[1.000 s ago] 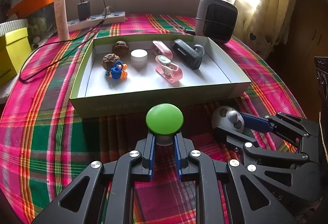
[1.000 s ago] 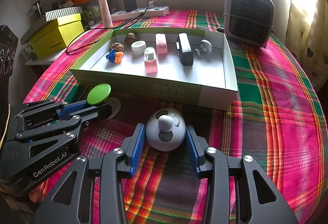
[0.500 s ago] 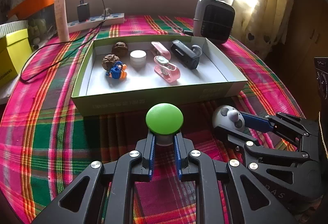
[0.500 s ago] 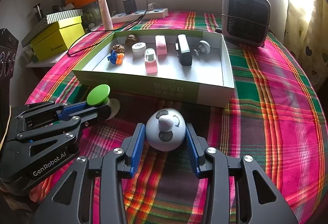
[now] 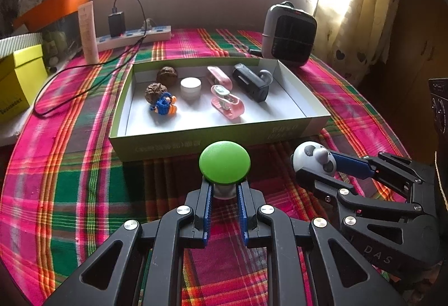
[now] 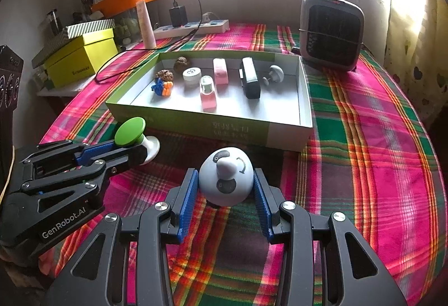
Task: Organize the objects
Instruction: 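Carry the green mushroom with the left gripper into the box while the right carries the white toy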
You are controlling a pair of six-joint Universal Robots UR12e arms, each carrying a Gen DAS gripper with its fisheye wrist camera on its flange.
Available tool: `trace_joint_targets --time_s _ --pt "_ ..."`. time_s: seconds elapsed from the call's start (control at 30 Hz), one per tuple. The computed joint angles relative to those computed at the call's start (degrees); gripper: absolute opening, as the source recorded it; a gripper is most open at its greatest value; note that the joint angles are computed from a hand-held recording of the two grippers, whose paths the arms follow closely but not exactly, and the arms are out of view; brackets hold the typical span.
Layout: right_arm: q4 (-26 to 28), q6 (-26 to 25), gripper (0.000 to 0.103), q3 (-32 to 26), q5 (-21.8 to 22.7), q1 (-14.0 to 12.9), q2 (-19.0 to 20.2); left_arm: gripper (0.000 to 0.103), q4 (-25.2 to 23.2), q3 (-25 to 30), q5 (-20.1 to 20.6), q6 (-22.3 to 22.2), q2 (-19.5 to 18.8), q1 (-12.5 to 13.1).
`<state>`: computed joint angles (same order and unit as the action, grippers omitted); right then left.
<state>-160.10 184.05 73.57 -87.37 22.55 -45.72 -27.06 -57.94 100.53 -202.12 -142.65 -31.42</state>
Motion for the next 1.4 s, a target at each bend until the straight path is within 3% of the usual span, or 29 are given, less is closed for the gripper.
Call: trace_joint_targets --time_s 0.87,1.4 --pt "-1.3 -1.0 0.040 -2.1 -0.4 -0.2 0.4 0.015 1.3 0.9 1.5 -0.7 0.3 0.7" --pt "1.8 -1.4 0.040 -7.7 -1.9 -0.6 3.1 0.014 -1.7 6.0 0.9 -0.2 -2.2 1.9"
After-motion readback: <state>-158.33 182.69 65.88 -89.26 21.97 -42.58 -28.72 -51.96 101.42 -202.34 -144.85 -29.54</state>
